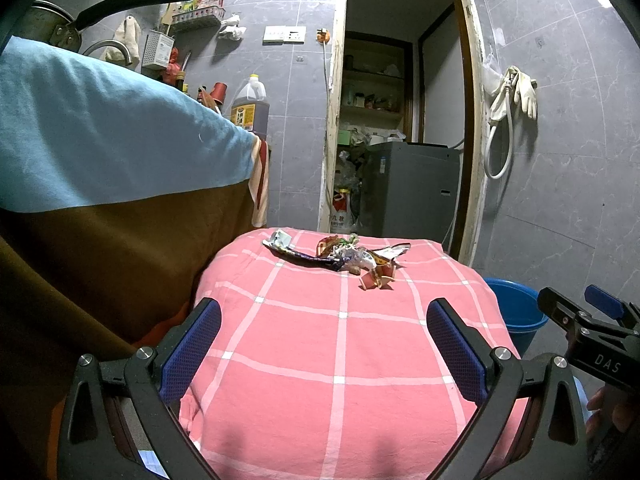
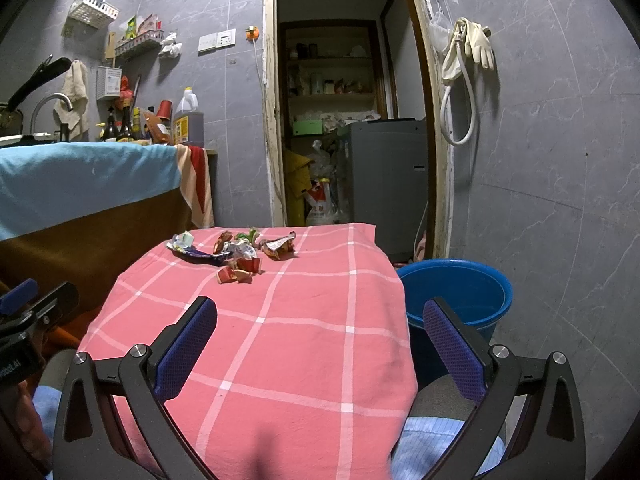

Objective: Collect trash

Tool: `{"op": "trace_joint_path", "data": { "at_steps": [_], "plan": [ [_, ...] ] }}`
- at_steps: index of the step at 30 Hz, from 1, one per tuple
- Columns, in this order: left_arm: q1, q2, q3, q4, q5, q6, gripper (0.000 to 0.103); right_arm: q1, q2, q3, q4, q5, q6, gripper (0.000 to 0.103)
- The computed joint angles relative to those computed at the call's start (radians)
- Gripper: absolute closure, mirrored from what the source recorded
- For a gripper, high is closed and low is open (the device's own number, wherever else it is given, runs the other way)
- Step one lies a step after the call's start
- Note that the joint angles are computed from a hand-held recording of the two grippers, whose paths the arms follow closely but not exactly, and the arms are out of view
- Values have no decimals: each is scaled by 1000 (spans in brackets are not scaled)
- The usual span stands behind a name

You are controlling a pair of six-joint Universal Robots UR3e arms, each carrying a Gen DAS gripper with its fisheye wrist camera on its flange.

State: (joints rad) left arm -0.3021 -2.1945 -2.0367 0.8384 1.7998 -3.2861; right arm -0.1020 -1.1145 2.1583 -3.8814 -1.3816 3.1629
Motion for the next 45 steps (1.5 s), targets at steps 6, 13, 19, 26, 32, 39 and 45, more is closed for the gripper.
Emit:
{"op": "trace_joint_path", "data": {
  "at_steps": [6,13,19,26,32,39,45],
  "plan": [
    [-2,1,0,-3,3,-1,2,-1,-1,0,2,1,0,0],
    [-34,-19,36,-19,40,-8,2,3,8,-11,-7,-3,-5,0],
    [-30,-21,70,-9,43,-5,2,22,29,-47,-46,-12,-10,0],
    [28,-12,120,-9,-22,-41,2,16,45,-158,-38,5,-11,0],
    [65,-57,246,-58,-62,-44,2,33,126,-309,-34,2,-16,0],
    [79,-152,439,-127,-57,-15,2,27,233,-504,6,32,-26,0],
    [87,-266,648,-218,-49,23,2,20,336,-698,73,65,-43,0]
  ]
}}
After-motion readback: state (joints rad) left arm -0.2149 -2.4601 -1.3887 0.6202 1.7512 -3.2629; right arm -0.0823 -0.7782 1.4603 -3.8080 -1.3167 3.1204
